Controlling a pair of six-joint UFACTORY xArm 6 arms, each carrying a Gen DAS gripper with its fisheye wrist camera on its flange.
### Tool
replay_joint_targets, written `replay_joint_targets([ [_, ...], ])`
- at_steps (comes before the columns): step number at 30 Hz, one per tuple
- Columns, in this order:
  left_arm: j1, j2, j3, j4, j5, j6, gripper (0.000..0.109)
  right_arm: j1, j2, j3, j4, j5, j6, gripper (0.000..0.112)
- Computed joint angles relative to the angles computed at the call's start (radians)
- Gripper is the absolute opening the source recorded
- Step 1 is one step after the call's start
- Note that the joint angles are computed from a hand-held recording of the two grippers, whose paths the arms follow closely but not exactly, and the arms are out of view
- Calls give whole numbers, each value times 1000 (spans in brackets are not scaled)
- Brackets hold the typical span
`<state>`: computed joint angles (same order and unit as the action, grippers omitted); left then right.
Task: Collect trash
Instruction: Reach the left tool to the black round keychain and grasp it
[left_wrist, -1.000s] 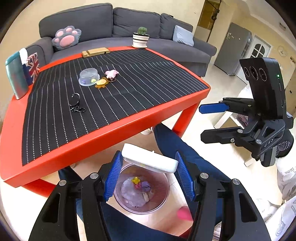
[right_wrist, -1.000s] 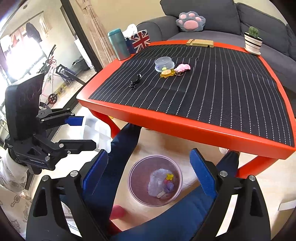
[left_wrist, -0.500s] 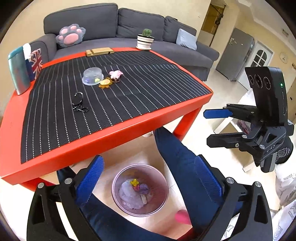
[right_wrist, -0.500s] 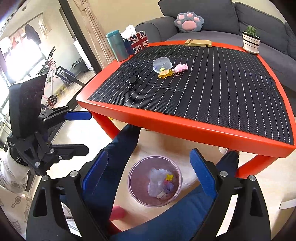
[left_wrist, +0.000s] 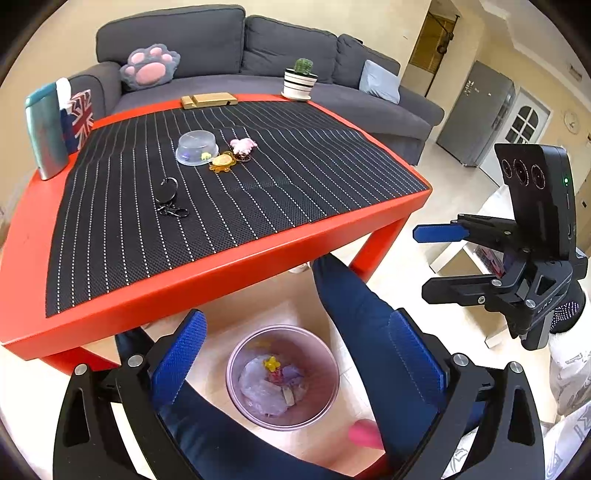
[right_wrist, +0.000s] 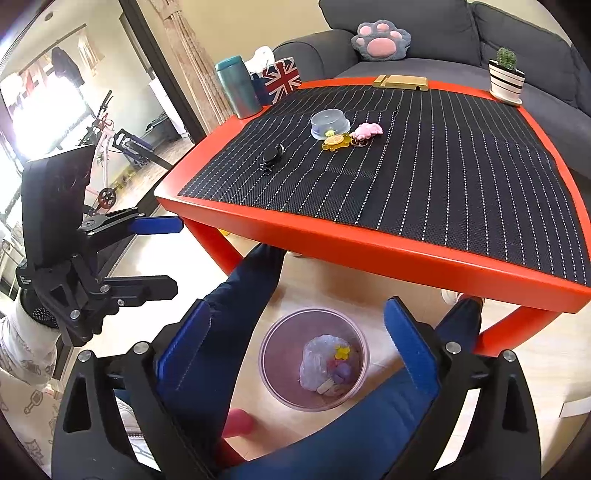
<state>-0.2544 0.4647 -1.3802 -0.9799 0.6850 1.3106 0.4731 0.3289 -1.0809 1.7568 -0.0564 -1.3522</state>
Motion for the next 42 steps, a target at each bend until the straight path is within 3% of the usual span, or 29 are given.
replay_joint_targets([
  [5, 4, 4, -12, 6, -6, -14, 95, -1, -1, -6, -9, -1, 9, 97],
  [11, 9, 22, -56, 21, -19, -39, 95, -7, -4, -5, -122, -9, 110, 98],
  [19, 19, 111, -219, 92, -14, -135, 95, -29, 2, -9, -324, -15, 288, 99],
  [31, 5, 322, -555, 307, 30, -353, 95, -58, 26, -38, -399, 9, 353, 99],
  [42, -2, 650, -1057, 560, 190, -611, 95, -74, 41, -44, -434, 23, 393, 99],
])
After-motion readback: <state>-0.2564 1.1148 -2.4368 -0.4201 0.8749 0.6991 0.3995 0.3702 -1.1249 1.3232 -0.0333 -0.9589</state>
